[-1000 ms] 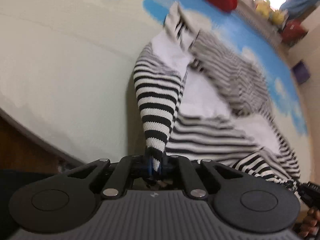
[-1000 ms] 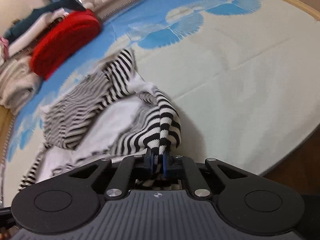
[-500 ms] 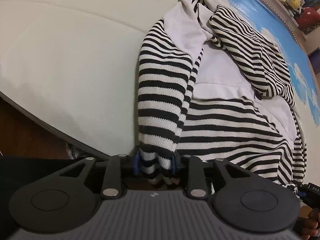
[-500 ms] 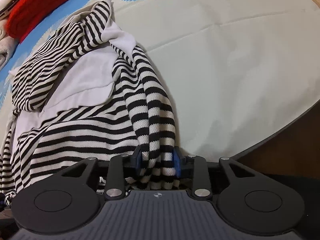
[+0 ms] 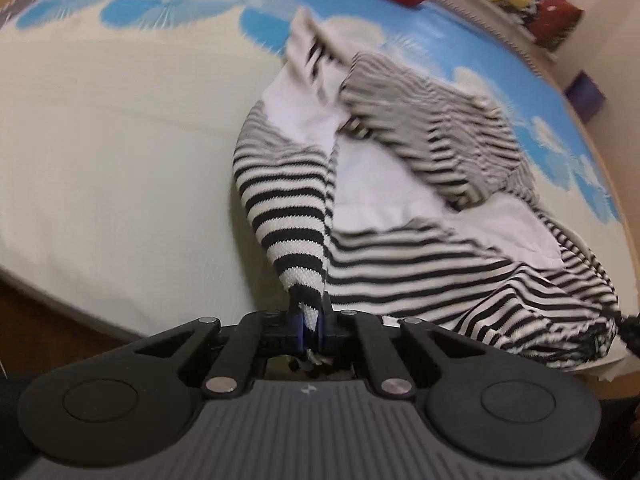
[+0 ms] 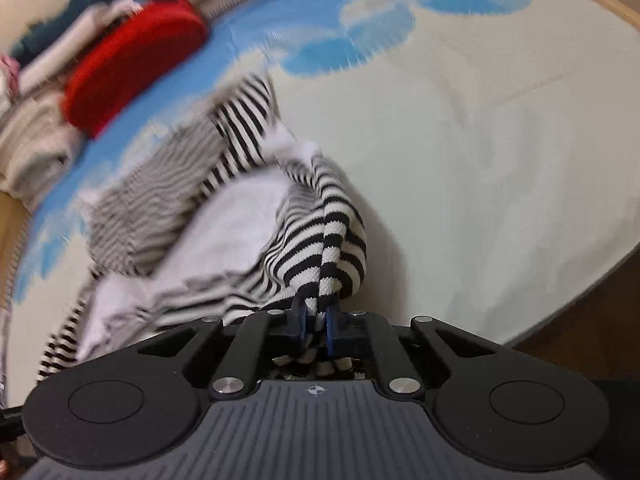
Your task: Fold small clothes
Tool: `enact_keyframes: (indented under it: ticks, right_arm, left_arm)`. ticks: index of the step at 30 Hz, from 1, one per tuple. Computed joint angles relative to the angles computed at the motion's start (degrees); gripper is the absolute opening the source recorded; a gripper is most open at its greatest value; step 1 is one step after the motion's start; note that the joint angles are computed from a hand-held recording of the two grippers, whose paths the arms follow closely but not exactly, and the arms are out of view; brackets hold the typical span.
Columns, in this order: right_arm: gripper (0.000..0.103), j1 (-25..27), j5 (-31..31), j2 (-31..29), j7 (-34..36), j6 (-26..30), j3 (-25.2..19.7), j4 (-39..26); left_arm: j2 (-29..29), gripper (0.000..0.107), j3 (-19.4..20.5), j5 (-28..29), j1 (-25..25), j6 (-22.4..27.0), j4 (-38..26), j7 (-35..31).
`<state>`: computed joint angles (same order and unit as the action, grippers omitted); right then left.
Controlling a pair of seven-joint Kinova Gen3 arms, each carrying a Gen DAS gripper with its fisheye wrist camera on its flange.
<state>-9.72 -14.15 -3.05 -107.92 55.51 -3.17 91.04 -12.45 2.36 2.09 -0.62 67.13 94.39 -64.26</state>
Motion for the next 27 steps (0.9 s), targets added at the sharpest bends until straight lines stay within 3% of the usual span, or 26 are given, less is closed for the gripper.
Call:
enact_keyframes:
  ticks: [6,11,15,19,22,24,27]
  right_arm:
    - [0.007,1.4,-6.5,-4.2,4.9,0.7,3.1,-3.4]
    - [0.007,3.3,-9.6,-8.7,5.0,8.1,6.5,-7.9]
    - [0.007,3.2,-11.3,-9.9,6.8,14.5,8.7,-12.3]
    - [0.007,3.8,-11.9,-6.1,7.0,15.7,8.4,-14.8]
    - [0.007,4.6,-9.6,-1.3,7.0,12.9,4.7,-16.2]
    - [0.007,5.3,-6.4,3.6,6.6,11.3,1.2,-18.9]
    - [0.008,0.2,-2.9,11.5,5.3,9.3,3.3,-23.7]
  left_arm:
    - [-1.9,0.006,-2.2,2.4,0.9,4.9,-8.1,-6.6]
    - [-5.9,0.006,-8.3,11.9,1.4,11.4,-12.5,-13.3]
    - [-6.4,0.006,-8.9,13.6,1.2,14.0,-14.7,-15.9]
    - [-2.1,0.006,-8.7,13.8,-0.5,11.9,-14.7,-16.6]
    - [3.8,0.006,-9.9,15.9,-2.6,8.1,-14.6,-18.1]
    - [9.0,0.006,-8.6,16.5,-5.2,5.6,-15.5,-17.6]
    - [16.5,0.007,-7.7,17.0,-7.4,3.6,-18.1,-18.2]
